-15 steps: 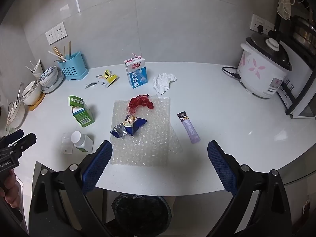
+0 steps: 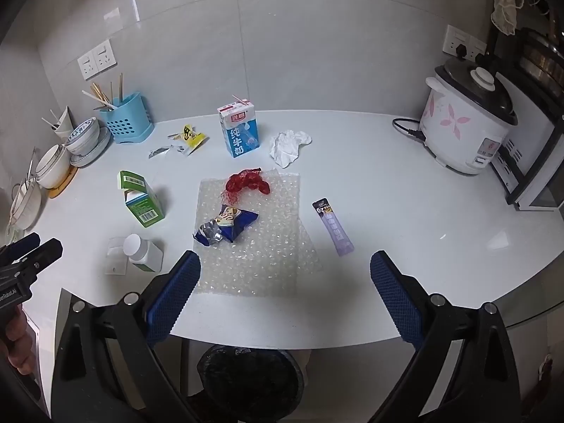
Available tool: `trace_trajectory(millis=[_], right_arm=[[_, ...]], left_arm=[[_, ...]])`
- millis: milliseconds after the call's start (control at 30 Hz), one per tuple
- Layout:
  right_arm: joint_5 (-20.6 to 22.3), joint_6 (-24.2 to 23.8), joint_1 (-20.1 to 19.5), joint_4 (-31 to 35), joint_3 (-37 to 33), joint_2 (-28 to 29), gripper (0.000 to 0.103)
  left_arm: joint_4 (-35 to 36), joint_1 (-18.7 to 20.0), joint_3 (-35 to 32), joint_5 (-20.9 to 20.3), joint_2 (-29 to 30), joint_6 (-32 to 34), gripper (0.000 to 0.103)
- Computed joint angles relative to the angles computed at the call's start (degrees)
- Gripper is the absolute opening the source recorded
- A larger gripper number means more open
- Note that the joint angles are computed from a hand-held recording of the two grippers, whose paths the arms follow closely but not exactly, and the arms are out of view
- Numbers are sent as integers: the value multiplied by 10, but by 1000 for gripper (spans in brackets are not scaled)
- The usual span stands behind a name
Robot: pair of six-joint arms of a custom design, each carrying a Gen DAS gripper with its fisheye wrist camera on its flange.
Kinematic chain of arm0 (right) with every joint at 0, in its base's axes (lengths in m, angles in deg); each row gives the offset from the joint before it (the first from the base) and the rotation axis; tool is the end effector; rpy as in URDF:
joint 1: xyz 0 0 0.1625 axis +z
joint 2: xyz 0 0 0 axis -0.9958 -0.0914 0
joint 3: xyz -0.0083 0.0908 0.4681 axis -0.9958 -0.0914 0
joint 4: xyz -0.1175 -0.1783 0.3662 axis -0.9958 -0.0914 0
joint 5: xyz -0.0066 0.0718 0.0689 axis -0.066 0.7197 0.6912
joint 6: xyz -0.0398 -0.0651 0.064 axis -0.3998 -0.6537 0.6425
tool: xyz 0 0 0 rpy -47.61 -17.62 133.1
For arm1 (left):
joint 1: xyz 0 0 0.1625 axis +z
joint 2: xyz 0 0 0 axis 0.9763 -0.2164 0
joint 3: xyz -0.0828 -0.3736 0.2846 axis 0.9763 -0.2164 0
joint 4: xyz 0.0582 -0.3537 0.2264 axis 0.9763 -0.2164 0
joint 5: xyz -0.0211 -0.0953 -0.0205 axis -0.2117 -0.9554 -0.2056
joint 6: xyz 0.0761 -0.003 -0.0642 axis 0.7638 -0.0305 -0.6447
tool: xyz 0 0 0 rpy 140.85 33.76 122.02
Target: Collect trash
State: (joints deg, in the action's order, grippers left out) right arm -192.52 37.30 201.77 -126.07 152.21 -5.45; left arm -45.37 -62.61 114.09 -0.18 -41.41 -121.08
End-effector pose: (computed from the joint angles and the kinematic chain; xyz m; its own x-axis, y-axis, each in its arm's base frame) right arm 0.2929 -0.4212 0.3908 -0.6985 -0.2877 0.6552 -0.5694 0.7780 -0.2655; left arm -0.3810 -0.3167 0.2648 -0.7645 -0.2430 -0.5971 0.2444 0.7479 -0.6172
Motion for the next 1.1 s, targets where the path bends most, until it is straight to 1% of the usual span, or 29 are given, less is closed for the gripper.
trace_trajectory(millis=[200,733,1100], right_arm=[[2,0,1,-5,2,1,93],[0,11,6,4,3,6,93],[-2,17,3,4,6,2,93]], left_arm=[[-1,-1,2,1,-5,-3,97],[-18,1,4,-7,-3,21,97],[-34,3,8,-6,-1,31,97]])
